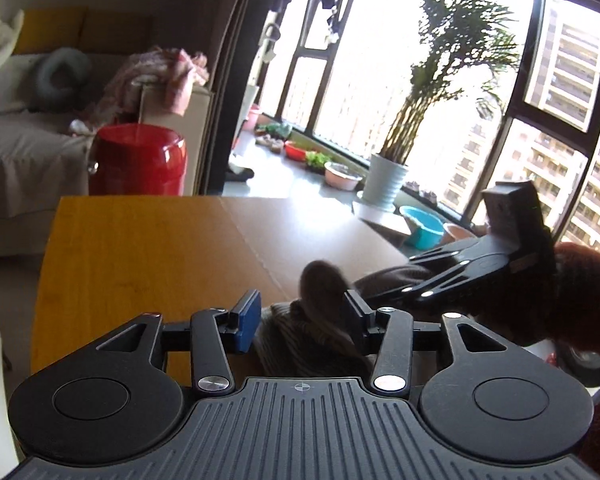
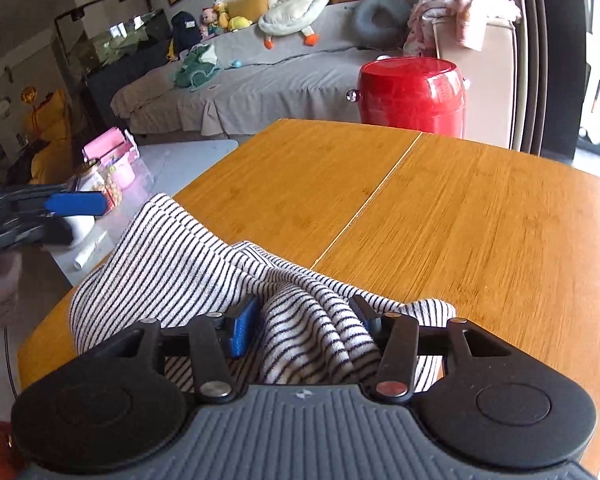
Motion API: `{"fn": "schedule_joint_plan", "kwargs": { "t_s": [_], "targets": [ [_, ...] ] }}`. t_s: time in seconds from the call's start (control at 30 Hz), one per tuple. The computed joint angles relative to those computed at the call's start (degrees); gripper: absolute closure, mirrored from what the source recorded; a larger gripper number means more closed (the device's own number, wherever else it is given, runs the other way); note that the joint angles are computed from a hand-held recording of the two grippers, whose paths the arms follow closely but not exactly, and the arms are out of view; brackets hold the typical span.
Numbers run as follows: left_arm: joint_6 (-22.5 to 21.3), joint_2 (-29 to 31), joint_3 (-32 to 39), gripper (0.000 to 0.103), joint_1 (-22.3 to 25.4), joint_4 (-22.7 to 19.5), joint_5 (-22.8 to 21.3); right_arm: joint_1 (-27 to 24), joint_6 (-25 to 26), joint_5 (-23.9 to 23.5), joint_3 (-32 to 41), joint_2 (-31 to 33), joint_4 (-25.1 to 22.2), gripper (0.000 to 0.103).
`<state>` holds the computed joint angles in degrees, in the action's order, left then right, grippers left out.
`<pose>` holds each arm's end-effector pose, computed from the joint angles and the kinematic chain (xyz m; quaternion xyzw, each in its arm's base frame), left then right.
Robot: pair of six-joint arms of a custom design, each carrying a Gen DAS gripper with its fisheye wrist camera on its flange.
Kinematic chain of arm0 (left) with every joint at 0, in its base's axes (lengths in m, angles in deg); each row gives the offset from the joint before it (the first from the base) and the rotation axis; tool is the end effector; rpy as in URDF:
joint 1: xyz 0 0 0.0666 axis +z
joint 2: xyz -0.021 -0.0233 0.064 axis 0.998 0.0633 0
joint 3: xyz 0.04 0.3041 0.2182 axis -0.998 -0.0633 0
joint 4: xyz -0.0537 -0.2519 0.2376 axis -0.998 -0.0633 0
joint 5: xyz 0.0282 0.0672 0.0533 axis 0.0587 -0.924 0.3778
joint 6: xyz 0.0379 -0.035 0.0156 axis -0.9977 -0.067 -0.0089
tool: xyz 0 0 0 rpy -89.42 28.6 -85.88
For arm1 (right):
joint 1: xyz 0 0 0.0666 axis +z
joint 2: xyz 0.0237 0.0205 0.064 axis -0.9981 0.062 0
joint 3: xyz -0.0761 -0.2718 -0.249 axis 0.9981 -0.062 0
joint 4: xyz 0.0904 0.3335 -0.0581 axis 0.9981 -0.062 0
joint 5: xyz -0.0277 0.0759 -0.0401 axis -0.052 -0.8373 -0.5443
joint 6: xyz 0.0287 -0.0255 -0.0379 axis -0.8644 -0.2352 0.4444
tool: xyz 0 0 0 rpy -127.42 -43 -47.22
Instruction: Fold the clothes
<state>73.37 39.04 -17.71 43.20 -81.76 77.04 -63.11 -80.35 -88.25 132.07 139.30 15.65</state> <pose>0.2659 -0.2395 0.3642 0.0949 0.8411 -0.2075 0.4904 0.4213 0.2008 0.3204 -0.3226 0.8485 0.2909 0.3022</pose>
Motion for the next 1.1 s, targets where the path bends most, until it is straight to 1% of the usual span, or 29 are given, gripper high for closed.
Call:
{"fn": "schedule_joint_plan", "kwargs": {
  "t_s": [0.03,0.1,0.17,0.2,0.27,0.3,0.33,0.4,0.43,0.47,0.5,0.6,0.63,0.67,0.7,0.73,0.77,0.83,0.9,0.97,1.0,1.03,1.07,1.1],
  "targets": [
    [-1.2,-0.3,0.3,0.044,-1.1,0.6,0.1,-0.4,-1.3,-0.9,0.2,0.6,0.4,0.055],
    [-4.1,1.2,1.8,0.040,-3.2,0.9,1.2,-1.2,-3.9,-2.8,0.6,1.8,1.1,0.054],
    [-7.6,4.6,3.9,0.037,-5.0,-0.1,0.6,-2.0,-6.5,-4.6,0.6,2.8,2.3,0.053],
    [-8.9,6.7,5.2,0.037,-5.6,-0.8,-0.1,-2.2,-7.1,-4.9,0.0,2.5,3.2,0.053],
    [-8.5,10.7,7.4,0.038,-5.3,-2.7,-1.3,-2.1,-8.0,-2.5,-2.4,-0.2,6.4,0.053],
    [-7.4,12.1,8.1,0.041,-4.5,-3.5,-1.7,-1.9,-8.0,0.0,-4.4,-2.4,9.1,0.052],
    [-6.2,13.4,8.8,0.039,-3.7,-4.1,-1.8,-1.2,-6.9,4.8,-7.4,-5.5,13.3,0.052],
    [-3.0,13.9,8.8,0.039,-1.8,-3.5,0.5,1.5,-2.0,18.3,-14.0,-11.6,22.6,0.054],
    [-1.4,14.0,8.7,0.039,-0.9,-3.2,1.6,2.6,-0.3,22.4,-17.0,-14.3,26.9,0.055],
    [-0.6,14.2,8.7,0.039,-0.3,-3.0,2.4,2.3,-1.5,20.3,-18.5,-16.1,28.2,0.056],
    [0.1,14.4,8.6,0.039,0.3,-2.9,3.2,1.7,-3.6,16.8,-19.5,-17.6,28.8,0.057],
    [1.0,15.1,9.0,0.036,1.5,-3.0,4.6,1.2,-7.8,9.4,-18.5,-16.5,24.7,0.058],
    [1.1,15.3,9.1,0.034,1.7,-3.0,4.8,1.5,-7.9,10.5,-17.8,-14.5,23.2,0.058],
    [1.2,15.6,9.3,0.034,2.0,-3.0,5.0,1.9,-7.9,12.7,-16.8,-12.0,21.5,0.059],
    [1.4,15.7,9.4,0.033,2.2,-2.9,4.9,1.5,-8.7,12.7,-16.5,-9.5,21.7,0.058],
    [1.9,15.8,9.4,0.032,2.4,-2.9,4.6,0.1,-11.2,9.7,-17.3,-7.9,24.8,0.057],
    [2.3,15.7,9.3,0.032,2.4,-2.9,4.2,-1.0,-13.4,7.5,-17.6,-7.4,26.2,0.057],
    [2.5,13.3,7.8,0.033,1.9,-2.1,2.7,-1.4,-14.3,7.2,-17.7,-8.0,26.0,0.057],
    [2.6,10.9,6.3,0.033,1.4,-1.3,1.2,-0.8,-11.9,9.2,-18.7,-9.2,26.3,0.056],
    [1.7,8.1,3.9,0.026,0.9,-0.5,1.1,-0.3,-10.5,10.9,-20.1,-10.7,27.0,0.056],
    [2.2,7.2,2.8,0.023,0.7,-0.5,1.8,-0.3,-10.8,11.4,-21.1,-12.0,27.4,0.056],
    [2.7,6.3,1.7,0.023,0.4,-0.4,2.5,-0.6,-11.6,11.3,-22.3,-13.7,27.9,0.053],
    [3.1,5.5,0.6,0.023,0.2,-0.3,3.1,-1.4,-12.3,10.1,-23.6,-15.3,28.7,0.050],
    [3.3,5.1,-0.3,0.023,-0.5,-0.5,3.0,-2.2,-13.0,8.6,-24.9,-16.8,29.6,0.040]
  ]
}}
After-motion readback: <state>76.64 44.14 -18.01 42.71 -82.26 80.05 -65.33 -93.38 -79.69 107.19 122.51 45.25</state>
